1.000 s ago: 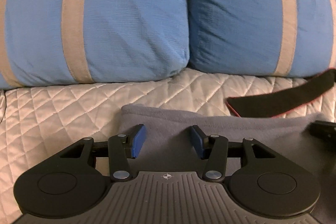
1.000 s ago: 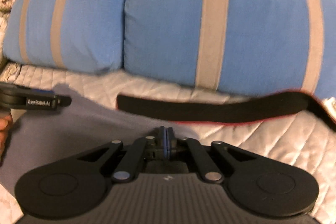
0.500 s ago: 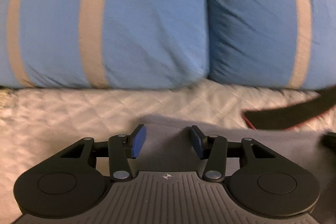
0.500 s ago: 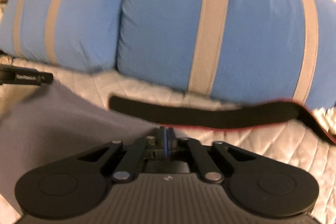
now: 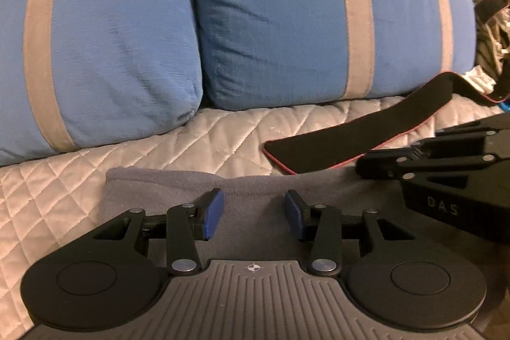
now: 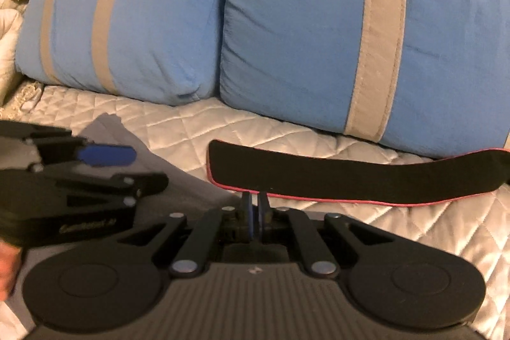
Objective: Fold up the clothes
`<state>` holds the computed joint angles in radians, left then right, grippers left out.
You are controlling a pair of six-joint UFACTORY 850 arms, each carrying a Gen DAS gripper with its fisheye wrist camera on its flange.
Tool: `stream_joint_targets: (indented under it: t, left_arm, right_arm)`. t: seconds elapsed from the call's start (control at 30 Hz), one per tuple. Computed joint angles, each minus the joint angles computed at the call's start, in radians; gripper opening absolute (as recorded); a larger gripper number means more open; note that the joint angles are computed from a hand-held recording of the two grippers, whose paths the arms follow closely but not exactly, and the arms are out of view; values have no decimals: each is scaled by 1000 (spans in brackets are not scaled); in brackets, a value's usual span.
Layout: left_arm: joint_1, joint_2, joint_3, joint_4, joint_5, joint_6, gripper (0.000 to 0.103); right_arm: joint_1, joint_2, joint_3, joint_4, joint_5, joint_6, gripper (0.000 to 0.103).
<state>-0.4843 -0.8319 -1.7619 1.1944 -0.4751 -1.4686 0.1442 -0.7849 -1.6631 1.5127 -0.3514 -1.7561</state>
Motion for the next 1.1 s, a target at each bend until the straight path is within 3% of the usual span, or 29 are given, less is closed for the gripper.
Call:
stream_joint_targets:
  t: [0.03, 0.13, 0.23, 0.33, 0.47, 0.53, 0.57, 0.6, 0.7, 0.8, 0.87, 0.93, 0.97, 1.1]
  left_arm:
    - [0, -8, -14, -15, -15, 18, 41]
    - [-6, -45, -71, -55, -67, 69, 42]
    - [-7, -73, -108, -48, -109, 66, 42]
    - [-1, -77, -115, -50, -126, 34, 41]
    - [15, -79, -118, -67, -110, -9, 40]
    - [20, -64, -109, -79, -100, -29, 40]
    - [20, -51, -102, -90, -102, -36, 40]
    - [20, -39, -96, -101, -105, -42, 40]
    - [15, 25, -35, -87, -117, -101, 40]
    - [4, 107, 61, -72, -92, -141, 40]
    - [-4, 161, 136, -72, -35, -145, 40]
    - [-12, 200, 198, -86, 21, -121, 40]
    - [-19, 210, 217, -120, 25, -78, 40]
    - [-50, 221, 259, -169, -87, 4, 40]
  right_arm:
    - [-1, 9, 13, 28, 0, -31, 6]
    - [-19, 27, 39, -15, -62, -31, 6]
    - [-36, 44, 81, -5, -71, -58, 17]
    - [-54, 86, 146, 52, -76, -146, 16]
    - [-71, 155, 245, 196, -53, -299, 15]
    - [-74, 184, 288, 341, -53, -430, 20]
    - [-76, 197, 307, 403, -63, -488, 15]
    - [-78, 202, 316, 424, -92, -508, 7]
    - [-88, 197, 316, 367, -205, -455, 8]
    - [-83, 177, 300, 279, -256, -396, 11]
    - [-77, 172, 301, 257, -240, -404, 12]
    - [-73, 178, 317, 300, -188, -471, 21]
    - [-75, 179, 319, 314, -167, -479, 18]
    - [-90, 197, 331, 385, -91, -473, 16]
